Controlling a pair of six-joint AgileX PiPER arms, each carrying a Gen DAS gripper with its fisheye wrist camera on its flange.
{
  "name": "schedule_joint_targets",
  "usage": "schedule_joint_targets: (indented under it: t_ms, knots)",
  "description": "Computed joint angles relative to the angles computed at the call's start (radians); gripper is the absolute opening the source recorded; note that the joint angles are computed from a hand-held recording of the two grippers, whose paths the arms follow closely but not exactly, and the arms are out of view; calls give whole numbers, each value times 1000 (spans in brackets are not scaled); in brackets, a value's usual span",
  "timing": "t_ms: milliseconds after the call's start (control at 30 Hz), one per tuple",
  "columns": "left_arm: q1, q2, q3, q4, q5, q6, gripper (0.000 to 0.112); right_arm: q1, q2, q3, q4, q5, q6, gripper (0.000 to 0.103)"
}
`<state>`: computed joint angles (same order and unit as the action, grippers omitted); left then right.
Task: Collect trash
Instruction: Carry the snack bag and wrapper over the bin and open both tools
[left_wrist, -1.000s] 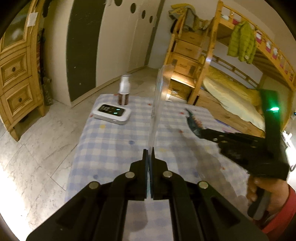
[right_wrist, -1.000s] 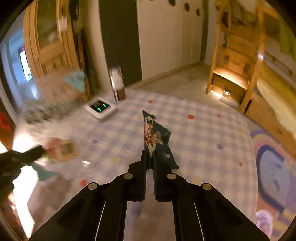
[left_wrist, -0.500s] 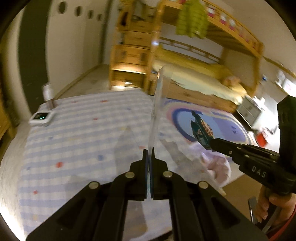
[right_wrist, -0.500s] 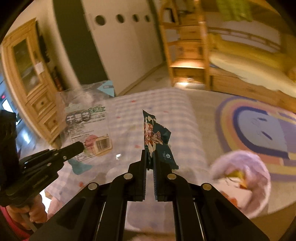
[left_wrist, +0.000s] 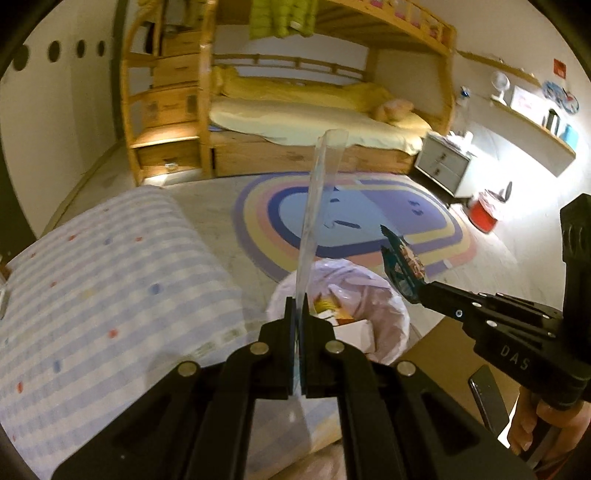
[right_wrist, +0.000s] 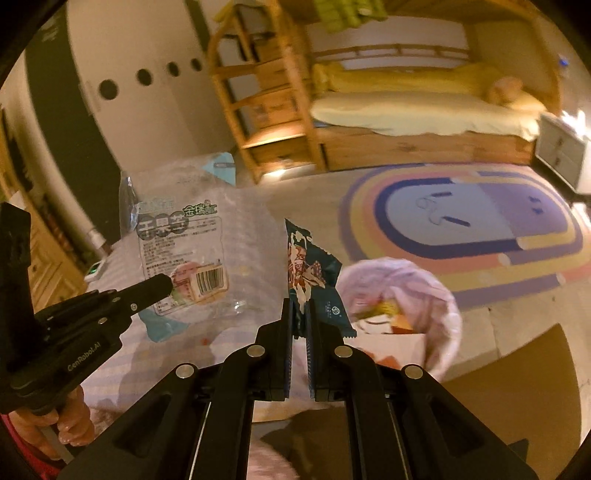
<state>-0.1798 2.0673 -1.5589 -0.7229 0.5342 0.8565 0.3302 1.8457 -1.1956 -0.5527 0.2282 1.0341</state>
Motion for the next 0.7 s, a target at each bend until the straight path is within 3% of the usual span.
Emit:
schedule_joint_targets:
  t_ms: [400, 533, 600, 667, 700]
  knots:
    - [-118, 290, -407, 239, 141, -265, 2, -134, 133, -45, 138, -12, -160, 10]
    - [-108, 313, -447, 254, 147, -306, 38, -147, 200, -103, 146, 8, -176, 13]
    - [-93, 296, -420, 232, 128, -290, 40, -154, 225, -125, 205, 18, -235, 24]
    - [-88, 283, -402, 232, 117, -292, 40, -149, 234, -131, 167, 33, -196, 33]
    - [-80, 268, -381, 228, 107, -289, 40, -143, 232, -128, 119, 39, -146, 34]
